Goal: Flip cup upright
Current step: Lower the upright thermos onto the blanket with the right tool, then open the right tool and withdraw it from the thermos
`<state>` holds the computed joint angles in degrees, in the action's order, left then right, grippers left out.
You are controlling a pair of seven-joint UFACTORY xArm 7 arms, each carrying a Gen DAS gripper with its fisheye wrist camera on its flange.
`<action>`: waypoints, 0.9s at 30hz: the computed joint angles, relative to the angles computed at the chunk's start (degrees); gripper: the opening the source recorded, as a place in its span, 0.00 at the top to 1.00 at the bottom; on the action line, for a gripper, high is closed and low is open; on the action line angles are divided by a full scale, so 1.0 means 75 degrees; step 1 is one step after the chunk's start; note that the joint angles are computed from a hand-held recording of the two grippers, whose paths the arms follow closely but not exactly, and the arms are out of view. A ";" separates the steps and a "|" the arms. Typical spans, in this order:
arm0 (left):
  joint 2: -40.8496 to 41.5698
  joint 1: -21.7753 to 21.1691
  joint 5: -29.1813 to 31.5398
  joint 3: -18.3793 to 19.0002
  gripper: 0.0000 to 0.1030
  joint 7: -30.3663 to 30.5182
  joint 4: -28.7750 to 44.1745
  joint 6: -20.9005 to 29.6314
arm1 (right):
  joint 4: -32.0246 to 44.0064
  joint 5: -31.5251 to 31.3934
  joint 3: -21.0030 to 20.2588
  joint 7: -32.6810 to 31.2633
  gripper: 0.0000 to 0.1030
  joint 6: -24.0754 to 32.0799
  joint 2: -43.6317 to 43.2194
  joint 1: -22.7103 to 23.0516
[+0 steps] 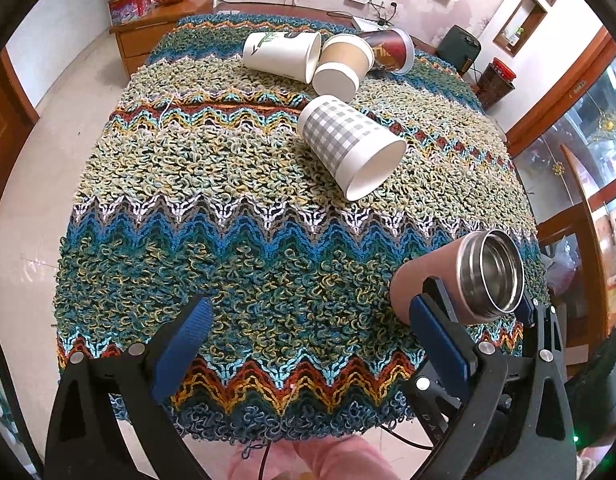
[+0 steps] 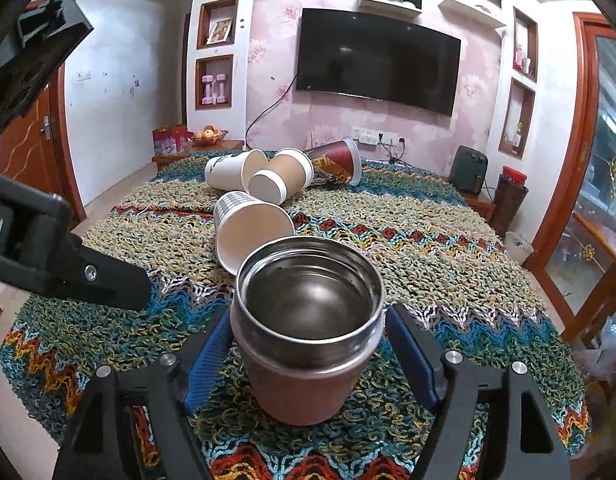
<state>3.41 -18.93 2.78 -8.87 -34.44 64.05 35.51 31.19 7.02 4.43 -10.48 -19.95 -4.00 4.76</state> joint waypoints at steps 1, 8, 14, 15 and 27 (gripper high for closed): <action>-0.0030 -0.0004 0.0027 0.0001 0.04 -0.0009 0.0000 0.0035 | -0.0006 0.0004 -0.0018 0.0018 0.24 0.0214 -0.0130 -0.0008; -0.0600 0.0008 -0.0246 -0.0051 0.04 0.0139 0.0085 0.0692 | -0.0232 -0.0822 -0.1416 0.0375 0.24 0.2236 -0.1837 0.1027; -0.1030 0.0006 0.0020 -0.0162 0.04 -0.0071 0.0463 0.1158 | 0.0844 -0.0270 -0.1240 0.0243 0.24 0.4835 -0.2588 0.0651; -0.1083 0.0006 0.0064 -0.0181 0.04 -0.0115 0.0566 0.1221 | 0.1144 -0.0244 -0.1116 0.0379 0.24 0.5276 -0.2550 0.0462; -0.1075 -0.0110 0.1157 -0.0403 0.04 -0.0788 0.1901 0.2490 | 0.3499 -0.0928 -0.0436 0.1133 0.24 0.8075 -0.2199 -0.0396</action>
<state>-4.65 -19.76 11.46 -11.89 -40.35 78.31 54.18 57.43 0.06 1.16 -1.99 40.61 -20.49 1.79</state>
